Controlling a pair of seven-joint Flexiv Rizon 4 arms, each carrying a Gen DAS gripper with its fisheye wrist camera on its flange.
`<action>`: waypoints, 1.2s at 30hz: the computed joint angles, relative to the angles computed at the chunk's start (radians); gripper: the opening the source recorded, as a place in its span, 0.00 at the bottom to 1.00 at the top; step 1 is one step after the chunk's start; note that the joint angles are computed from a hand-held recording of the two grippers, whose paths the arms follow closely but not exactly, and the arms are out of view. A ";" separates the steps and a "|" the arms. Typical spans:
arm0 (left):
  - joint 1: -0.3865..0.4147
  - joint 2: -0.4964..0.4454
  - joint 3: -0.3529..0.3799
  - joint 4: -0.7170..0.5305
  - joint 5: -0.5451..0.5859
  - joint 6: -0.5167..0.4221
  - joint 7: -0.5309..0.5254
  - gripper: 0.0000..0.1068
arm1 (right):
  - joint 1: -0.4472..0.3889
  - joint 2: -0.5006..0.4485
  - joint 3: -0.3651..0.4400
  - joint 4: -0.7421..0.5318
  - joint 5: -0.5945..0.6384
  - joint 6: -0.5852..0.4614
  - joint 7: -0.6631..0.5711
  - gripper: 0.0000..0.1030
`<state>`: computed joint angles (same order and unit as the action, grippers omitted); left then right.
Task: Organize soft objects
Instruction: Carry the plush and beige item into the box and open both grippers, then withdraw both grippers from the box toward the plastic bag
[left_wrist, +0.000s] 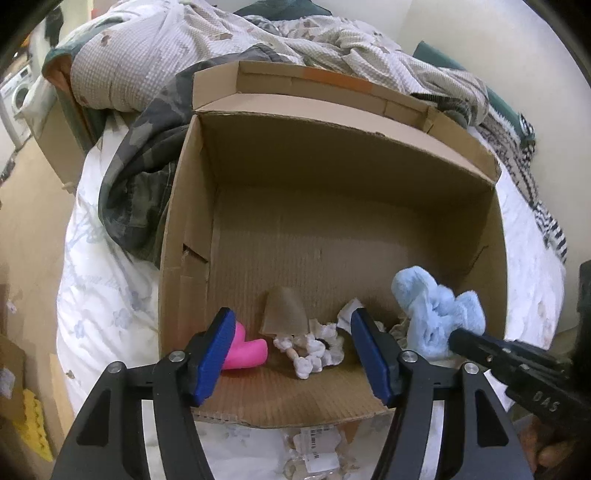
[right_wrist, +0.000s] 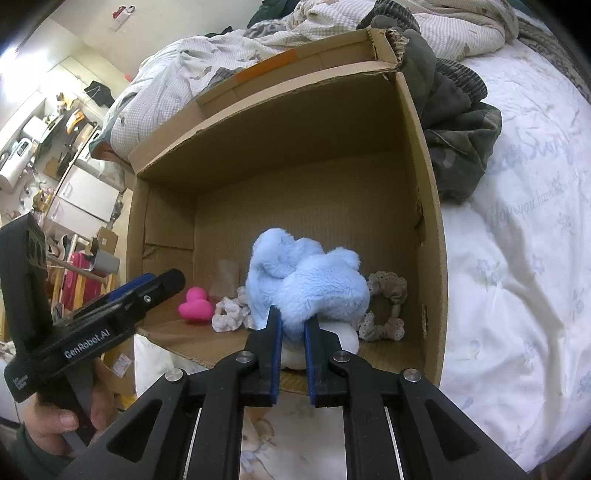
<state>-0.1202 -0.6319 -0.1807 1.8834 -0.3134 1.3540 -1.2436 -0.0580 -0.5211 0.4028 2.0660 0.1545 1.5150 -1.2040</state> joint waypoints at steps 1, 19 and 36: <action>-0.005 0.001 0.006 0.001 0.006 0.002 -0.002 0.58 | -0.004 0.000 0.006 0.001 0.003 0.004 -0.004 0.12; -0.003 0.011 0.016 0.019 0.031 0.049 -0.029 0.58 | 0.045 0.018 -0.063 0.055 -0.093 0.104 0.120 0.75; -0.021 0.095 0.061 0.116 0.083 0.115 -0.051 0.58 | 0.186 0.059 -0.211 0.123 -0.208 0.119 0.215 0.75</action>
<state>-0.1409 -0.5373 -0.1199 1.9995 -0.2308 1.4690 -1.2947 0.1277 -0.4625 0.1915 2.1892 -0.0539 1.6344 -0.9894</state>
